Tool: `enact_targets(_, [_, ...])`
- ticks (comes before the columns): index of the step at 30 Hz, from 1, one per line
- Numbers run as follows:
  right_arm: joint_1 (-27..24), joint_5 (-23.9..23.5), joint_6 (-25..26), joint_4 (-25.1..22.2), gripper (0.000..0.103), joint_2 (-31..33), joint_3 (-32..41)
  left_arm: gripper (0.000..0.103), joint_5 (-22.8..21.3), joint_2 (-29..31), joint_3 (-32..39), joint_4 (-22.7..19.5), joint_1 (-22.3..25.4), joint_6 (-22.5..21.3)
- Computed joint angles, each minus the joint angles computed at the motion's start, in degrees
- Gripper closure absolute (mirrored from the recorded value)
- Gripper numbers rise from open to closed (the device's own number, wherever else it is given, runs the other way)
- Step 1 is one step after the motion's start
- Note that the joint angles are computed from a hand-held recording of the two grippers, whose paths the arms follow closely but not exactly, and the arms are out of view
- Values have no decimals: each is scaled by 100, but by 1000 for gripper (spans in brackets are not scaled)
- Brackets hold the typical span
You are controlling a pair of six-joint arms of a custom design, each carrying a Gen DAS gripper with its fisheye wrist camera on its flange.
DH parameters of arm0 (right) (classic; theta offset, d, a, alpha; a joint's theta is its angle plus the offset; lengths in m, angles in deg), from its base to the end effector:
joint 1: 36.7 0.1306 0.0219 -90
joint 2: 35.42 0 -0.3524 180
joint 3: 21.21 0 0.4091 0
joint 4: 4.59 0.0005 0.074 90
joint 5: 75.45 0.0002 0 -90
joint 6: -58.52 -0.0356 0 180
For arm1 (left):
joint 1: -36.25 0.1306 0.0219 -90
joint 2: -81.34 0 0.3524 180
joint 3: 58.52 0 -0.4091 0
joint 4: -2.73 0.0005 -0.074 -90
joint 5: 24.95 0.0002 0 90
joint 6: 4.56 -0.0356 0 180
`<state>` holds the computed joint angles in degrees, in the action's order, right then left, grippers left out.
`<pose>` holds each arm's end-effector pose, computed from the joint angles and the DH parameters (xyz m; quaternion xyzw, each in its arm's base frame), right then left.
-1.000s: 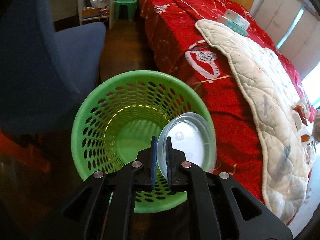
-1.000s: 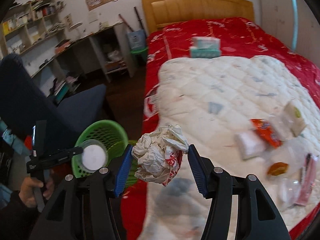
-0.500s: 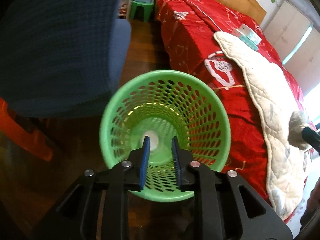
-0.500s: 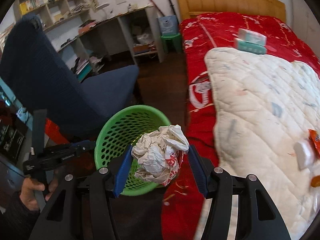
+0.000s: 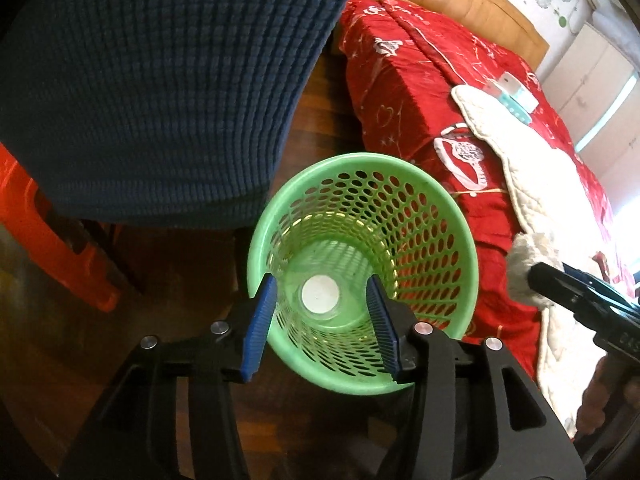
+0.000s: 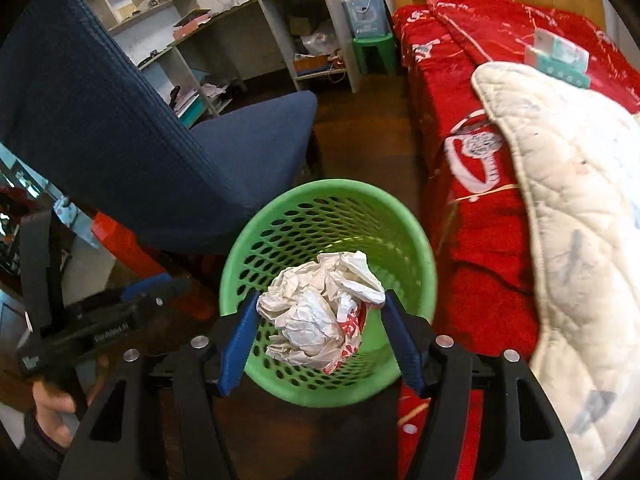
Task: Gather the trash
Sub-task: 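Carry the tissue with the right gripper over the green wastebasket and release, then grasp the clear round lid with the right gripper while the left grasps the foam block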
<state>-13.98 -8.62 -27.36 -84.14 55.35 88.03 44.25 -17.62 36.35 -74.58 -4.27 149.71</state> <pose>0.4247 0.1925 0.5191 -0.2689 0.9111 0.2314 0.2100 0.3211 -0.2584 0.4804 -0.2375 0.9283 -0.0715 0.2769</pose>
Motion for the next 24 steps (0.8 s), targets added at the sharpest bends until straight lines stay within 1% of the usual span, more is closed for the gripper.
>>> enact_targets(1, [31, 8, -47, 12, 41, 12, 10, 55, 12, -3, -7, 0, 5, 7])
enact_targets(3, [58, -35, -117, 37, 34, 37, 27, 54, 38, 2, -12, 14, 4, 13])
enact_targets(5, [72, -49, -163, 77, 34, 28, 27, 53, 42, 11, -4, 8, 0, 15])
enact_targets(8, [29, -50, -118, 68, 30, -44, -7, 53, 91, 62, 39, 41, 1, 8])
enact_targets(11, [-55, 29, -52, 137, 29, -179, -102, 52, 82, 159, 143, 45, -51, -46])
enact_targets(12, [-93, 62, -31, 155, 27, -238, -129, 52, 67, 204, 196, 35, -72, -74])
enact_targets(17, [-395, 276, 73, 268, 23, -642, -391, 48, -41, 547, 610, 14, -238, -212])
enact_targets(24, [-1104, 585, 179, 276, 21, -1273, -823, 48, -3, 1190, 1388, 127, -474, -590])
